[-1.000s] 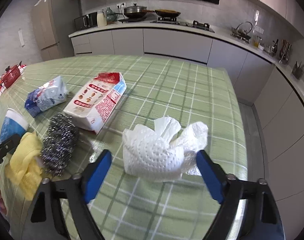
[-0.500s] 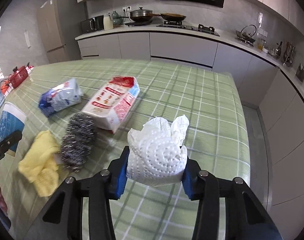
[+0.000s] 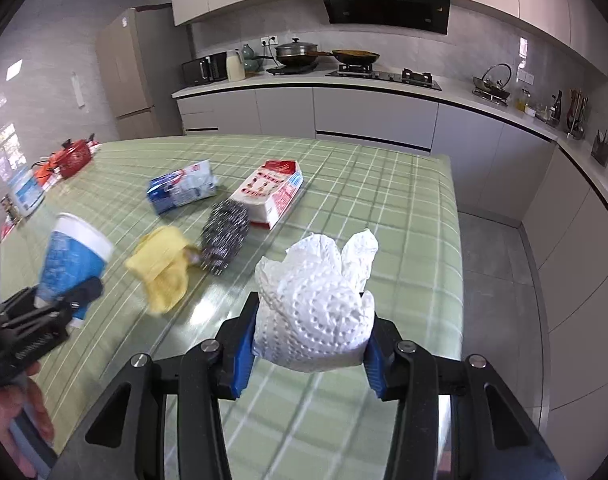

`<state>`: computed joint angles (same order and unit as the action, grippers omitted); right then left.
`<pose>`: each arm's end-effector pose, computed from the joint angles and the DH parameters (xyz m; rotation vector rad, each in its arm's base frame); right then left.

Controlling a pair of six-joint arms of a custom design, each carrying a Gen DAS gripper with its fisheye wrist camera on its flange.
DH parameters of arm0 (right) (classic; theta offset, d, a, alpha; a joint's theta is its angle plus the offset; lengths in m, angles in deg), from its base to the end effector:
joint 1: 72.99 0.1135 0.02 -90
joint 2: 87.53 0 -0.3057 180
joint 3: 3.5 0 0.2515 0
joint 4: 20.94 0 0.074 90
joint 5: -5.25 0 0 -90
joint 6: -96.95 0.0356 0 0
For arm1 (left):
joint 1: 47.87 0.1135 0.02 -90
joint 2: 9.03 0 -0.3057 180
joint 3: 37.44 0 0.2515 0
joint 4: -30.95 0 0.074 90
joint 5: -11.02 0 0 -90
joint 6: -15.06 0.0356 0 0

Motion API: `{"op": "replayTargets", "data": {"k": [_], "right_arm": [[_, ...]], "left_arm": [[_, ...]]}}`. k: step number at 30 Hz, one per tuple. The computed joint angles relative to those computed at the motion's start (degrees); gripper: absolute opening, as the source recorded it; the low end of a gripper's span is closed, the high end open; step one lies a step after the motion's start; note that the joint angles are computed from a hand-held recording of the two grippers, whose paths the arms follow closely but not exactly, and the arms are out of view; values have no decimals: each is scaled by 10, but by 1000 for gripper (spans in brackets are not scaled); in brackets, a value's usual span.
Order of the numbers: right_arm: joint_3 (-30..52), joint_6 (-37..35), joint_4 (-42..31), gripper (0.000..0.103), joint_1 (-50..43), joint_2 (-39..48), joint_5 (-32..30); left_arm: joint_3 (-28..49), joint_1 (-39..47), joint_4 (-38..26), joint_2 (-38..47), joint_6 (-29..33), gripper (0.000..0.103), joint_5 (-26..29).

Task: Collect trash
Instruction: 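Carry the patterned cup and tissue over the bin and open both tools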

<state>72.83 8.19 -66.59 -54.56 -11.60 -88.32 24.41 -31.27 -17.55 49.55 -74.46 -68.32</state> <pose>0.2595 0.0888 0.3340 -0.3845 2.3402 0.2396 0.1825 0.0475 0.3113 -0.2393 2.3319 -0.0728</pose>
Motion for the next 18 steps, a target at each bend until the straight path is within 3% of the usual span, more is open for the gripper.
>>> {"op": "replayTargets", "data": {"k": [5, 11, 14, 18], "right_arm": [[-34, -19, -43, 48, -37, -84, -30], [-63, -84, -115, 48, -153, -173, -103], [-69, -143, -162, 48, -243, -206, -154], [-59, -273, -246, 48, -420, -225, -249]], "left_arm": [[-8, -105, -40, -56, -54, 61, -60], [-2, -281, -89, -100, -154, 61, -167], [4, -411, -114, -106, -231, 61, -241], [14, -582, -139, -87, -338, 61, -333]]}}
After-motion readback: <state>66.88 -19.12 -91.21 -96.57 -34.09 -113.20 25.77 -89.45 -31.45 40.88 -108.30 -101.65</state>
